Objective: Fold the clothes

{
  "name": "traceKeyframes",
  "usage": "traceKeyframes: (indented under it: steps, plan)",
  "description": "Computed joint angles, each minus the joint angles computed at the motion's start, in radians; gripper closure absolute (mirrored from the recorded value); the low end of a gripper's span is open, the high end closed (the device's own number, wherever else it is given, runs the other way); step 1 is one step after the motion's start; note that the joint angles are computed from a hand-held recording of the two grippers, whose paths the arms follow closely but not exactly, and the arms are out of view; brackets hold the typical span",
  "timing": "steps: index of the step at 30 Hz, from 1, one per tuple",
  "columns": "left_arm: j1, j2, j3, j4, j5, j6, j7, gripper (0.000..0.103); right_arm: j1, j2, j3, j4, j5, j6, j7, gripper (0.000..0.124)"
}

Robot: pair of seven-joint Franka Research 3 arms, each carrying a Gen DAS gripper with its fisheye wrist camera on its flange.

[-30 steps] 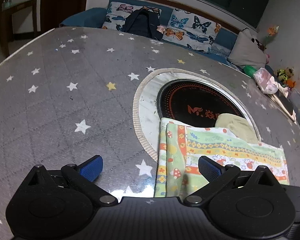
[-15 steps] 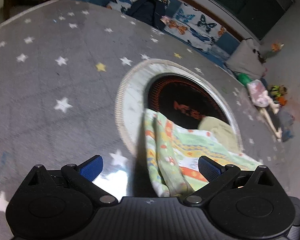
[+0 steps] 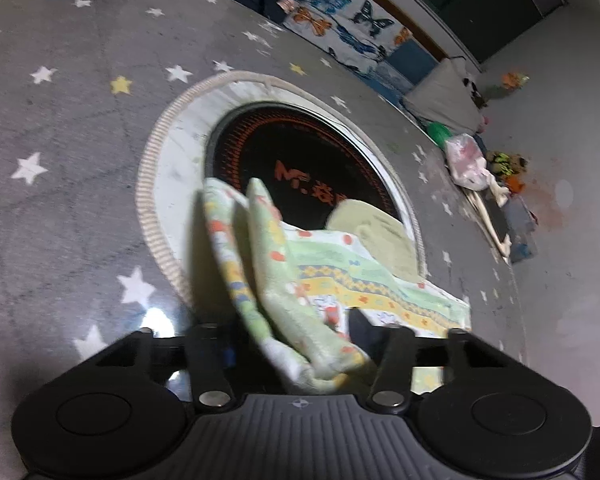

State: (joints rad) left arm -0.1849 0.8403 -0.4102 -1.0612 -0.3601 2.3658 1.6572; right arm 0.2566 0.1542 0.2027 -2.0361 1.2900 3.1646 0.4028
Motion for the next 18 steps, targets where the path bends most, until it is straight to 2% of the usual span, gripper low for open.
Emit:
traceKeyframes:
  steps: [4, 7, 11, 18]
  plan:
    - [-0.010, 0.004, 0.002, 0.002, 0.011, 0.018, 0.010, 0.075, -0.005, 0.003, 0.003, 0.010, 0.049, -0.007, -0.046, 0.116]
    - [-0.013, -0.001, 0.003, -0.008, 0.020, 0.033, 0.018, 0.080, -0.001, -0.003, -0.007, 0.005, 0.053, -0.023, -0.049, 0.114]
    - [-0.010, 0.004, 0.004, -0.007, 0.025, 0.032, 0.015, 0.081, 0.006, -0.019, -0.024, -0.014, 0.042, -0.038, -0.036, 0.105]
    - [-0.007, 0.008, 0.006, -0.013, 0.029, 0.035, -0.001, 0.079, 0.015, -0.074, -0.062, -0.105, -0.016, 0.025, 0.072, 0.098]
